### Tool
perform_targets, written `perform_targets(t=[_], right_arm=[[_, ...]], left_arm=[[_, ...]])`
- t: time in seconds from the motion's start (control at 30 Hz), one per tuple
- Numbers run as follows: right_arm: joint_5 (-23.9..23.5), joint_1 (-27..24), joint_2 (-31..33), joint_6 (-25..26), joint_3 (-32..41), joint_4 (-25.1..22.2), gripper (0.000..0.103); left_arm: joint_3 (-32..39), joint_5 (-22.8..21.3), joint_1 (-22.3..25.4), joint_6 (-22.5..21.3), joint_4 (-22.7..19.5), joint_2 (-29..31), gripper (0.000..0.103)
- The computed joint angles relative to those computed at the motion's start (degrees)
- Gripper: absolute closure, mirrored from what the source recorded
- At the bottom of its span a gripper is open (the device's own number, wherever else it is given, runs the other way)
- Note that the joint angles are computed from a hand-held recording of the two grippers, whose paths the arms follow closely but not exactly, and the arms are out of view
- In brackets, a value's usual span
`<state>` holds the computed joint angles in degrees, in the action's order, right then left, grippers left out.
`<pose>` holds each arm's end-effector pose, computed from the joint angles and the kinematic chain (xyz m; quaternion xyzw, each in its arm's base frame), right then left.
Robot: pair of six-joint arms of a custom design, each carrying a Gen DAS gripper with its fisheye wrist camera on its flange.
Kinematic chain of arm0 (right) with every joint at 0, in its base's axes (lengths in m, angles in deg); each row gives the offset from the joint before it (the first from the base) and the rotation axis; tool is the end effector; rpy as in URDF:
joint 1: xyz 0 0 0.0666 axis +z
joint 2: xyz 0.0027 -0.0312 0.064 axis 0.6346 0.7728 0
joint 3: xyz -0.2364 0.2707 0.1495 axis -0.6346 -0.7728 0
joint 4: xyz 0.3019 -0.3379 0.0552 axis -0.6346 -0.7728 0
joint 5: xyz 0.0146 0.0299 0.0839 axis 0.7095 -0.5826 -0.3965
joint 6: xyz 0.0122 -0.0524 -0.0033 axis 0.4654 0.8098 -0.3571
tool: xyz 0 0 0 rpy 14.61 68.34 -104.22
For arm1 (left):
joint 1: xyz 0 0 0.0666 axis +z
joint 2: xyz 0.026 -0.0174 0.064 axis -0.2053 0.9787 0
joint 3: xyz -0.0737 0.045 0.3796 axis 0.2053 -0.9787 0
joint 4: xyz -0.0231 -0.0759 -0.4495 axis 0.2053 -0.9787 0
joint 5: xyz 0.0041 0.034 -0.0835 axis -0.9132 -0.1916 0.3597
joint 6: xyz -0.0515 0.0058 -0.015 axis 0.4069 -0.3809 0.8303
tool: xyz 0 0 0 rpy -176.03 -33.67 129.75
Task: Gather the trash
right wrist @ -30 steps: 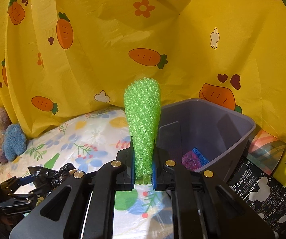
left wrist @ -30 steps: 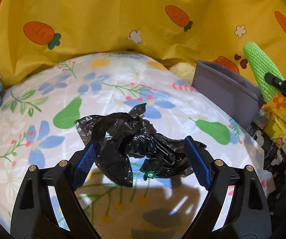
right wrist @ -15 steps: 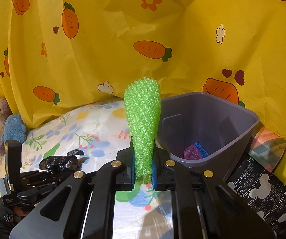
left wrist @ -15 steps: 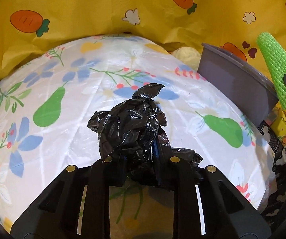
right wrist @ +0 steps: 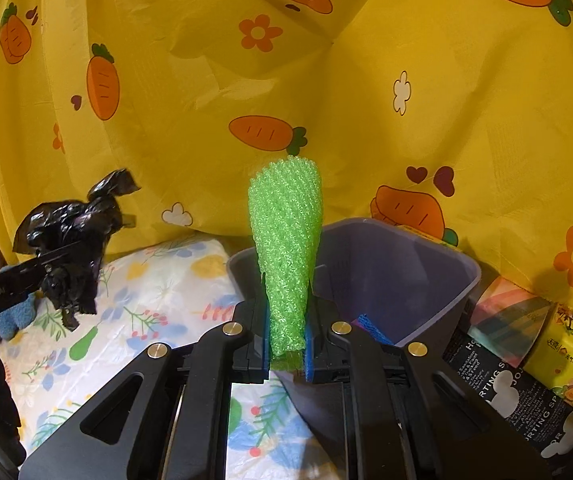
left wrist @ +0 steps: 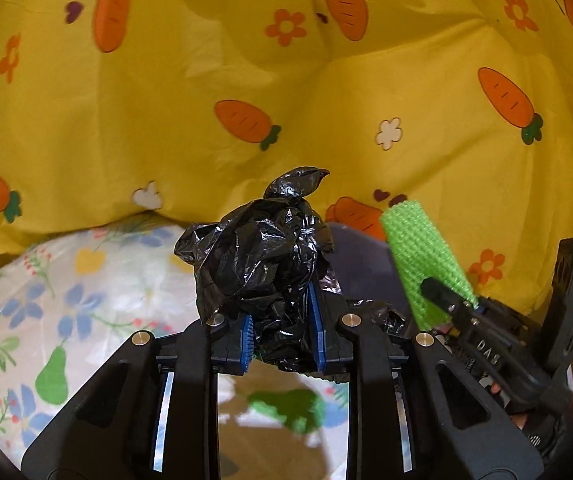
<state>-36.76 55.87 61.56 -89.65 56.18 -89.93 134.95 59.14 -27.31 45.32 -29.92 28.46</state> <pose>0.5108 0.1320 0.4761 0.2338 0.8077 -0.0104 0.5412 0.6455 -0.1985 0.5261 0.3156 0.8004 -0.2633 0.4364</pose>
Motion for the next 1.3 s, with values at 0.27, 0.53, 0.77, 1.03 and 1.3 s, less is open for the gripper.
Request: perform_targets(t=[0.27,0.53,0.77,1.03,1.3], right_arm=[[-0.67,-3.30,2.19,-1.19,1.20,-1.55,0.089],[-2.56,-5.18,4.13,-2.87,1.19,-3.48,0.079],[-0.28,-4.33,2.96,-2.62,-0.18,-2.98,0.053],[4.69,-1.10,2.09,-0.20,-0.38,-2.23,0.018],[13.40,5.18,1.06,2.04,-0.42,-2.47,0.005]], left_arm=[[16.20,9.42,-4.77,5.43,-9.84,14.18,0.078],[14.67,12.07,-4.33,8.63,-7.36,15.16,0.019],[5.18,2.76,-2.62,8.74,1.72,8.41,0.010],[-10.71,-9.91,-0.16,5.89,13.85,-3.06,0.006],[-21.14,-13.49,2.15,4.82,18.22,-11.54,0.006]])
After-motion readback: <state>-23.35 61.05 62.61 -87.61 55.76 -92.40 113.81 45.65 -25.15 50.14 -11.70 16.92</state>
